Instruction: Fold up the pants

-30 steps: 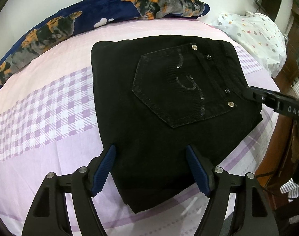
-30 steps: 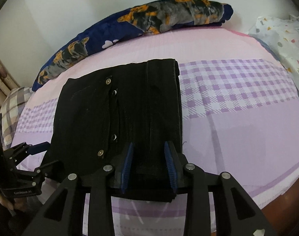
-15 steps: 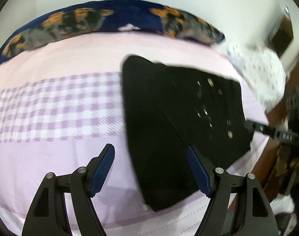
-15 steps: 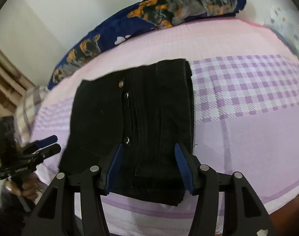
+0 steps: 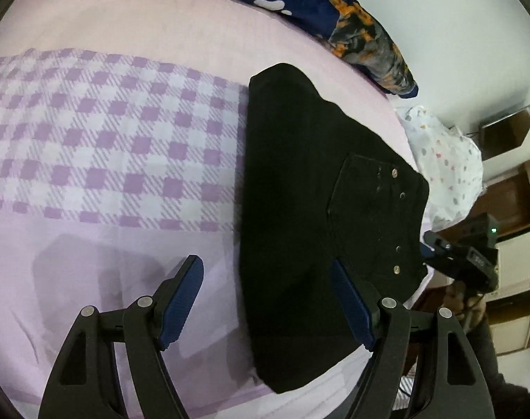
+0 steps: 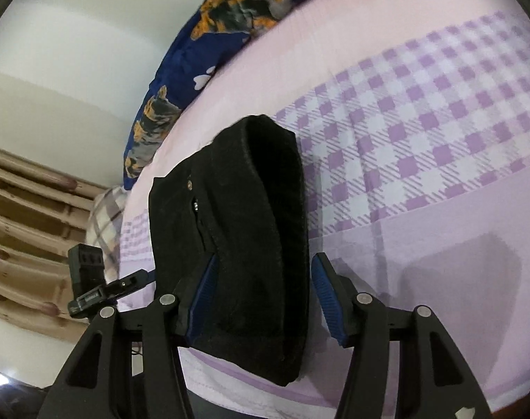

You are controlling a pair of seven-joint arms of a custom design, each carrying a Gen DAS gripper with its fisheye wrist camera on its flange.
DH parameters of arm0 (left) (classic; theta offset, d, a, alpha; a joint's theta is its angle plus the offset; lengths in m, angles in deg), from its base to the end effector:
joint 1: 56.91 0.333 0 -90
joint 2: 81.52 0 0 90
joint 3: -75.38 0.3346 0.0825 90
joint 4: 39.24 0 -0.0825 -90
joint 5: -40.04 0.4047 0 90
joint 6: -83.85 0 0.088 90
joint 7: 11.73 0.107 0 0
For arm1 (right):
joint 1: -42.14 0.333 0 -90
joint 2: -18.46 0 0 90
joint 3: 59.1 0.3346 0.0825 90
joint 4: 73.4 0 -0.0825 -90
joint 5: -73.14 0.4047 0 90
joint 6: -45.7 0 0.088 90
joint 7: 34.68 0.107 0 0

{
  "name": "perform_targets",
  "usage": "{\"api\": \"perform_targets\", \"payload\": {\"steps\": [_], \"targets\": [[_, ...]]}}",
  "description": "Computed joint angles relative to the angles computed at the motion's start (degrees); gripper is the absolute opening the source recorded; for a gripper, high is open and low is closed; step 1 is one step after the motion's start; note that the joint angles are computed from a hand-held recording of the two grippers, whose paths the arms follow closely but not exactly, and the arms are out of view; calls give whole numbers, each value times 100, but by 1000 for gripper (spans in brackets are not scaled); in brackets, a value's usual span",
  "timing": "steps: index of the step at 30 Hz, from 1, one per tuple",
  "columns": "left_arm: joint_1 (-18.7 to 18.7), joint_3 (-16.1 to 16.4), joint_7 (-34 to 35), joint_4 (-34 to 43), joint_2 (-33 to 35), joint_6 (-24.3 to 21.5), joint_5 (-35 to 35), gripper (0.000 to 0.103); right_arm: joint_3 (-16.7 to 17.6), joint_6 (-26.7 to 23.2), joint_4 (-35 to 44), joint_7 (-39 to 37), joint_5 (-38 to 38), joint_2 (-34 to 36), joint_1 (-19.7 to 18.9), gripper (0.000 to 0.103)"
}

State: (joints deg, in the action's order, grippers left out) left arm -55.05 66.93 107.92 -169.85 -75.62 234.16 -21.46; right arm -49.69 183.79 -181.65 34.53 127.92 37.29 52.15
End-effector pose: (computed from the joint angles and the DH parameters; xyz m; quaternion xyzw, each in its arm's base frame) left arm 0.5556 -0.0431 0.3295 0.7516 -0.5727 0.3153 0.0877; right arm 0.6298 0.2195 0.3616 -0.6586 0.6547 0.1956 0.3153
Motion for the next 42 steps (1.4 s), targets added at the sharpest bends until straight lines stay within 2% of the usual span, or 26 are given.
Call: {"api": "perform_targets", "payload": {"steps": [4,7,10,12,16,21,23,24,25,27,31,33,36,42], "targets": [[52,2,80,186,130,-236,-83,76,-21,-363,216,-30,-167,206,-78,54],[59,-42,187,306,228,-285,-102,76,59,-624,403,-291,18,375,-200,54],[82,-94,379,407,312,-361,-188,76,116,-868,619,-512,75,537,-244,61],[100,-124,487,544,425,-421,-257,76,124,-1005,789,-575,21,653,-240,62],[206,-191,854,723,589,-544,-687,78,231,-1278,1172,-642,271,999,-346,62],[311,-190,1022,753,633,-731,-1129,78,249,-1294,1236,-559,341,1042,-339,62],[222,-186,954,676,570,-499,-1024,73,239,-1293,1188,-488,335,1002,-335,55],[149,-189,891,627,537,-307,-888,68,230,-1250,1180,-439,341,1003,-321,51],[66,-194,788,578,508,-86,-706,65,208,-1184,1146,-376,325,990,-305,42],[-51,-211,538,509,495,280,-414,52,236,-1094,1024,-382,472,952,-350,41],[-286,-229,-329,386,489,907,531,47,208,-653,900,-337,357,845,-184,39],[-496,-153,-1110,314,507,1242,1527,46,220,-436,837,-313,327,806,-124,39],[-691,-15,-2093,221,511,1469,2744,45,259,-133,729,-363,356,747,-73,38],[-601,-96,-2979,247,561,1511,3693,41,233,218,684,-13,30,670,94,35]]}}
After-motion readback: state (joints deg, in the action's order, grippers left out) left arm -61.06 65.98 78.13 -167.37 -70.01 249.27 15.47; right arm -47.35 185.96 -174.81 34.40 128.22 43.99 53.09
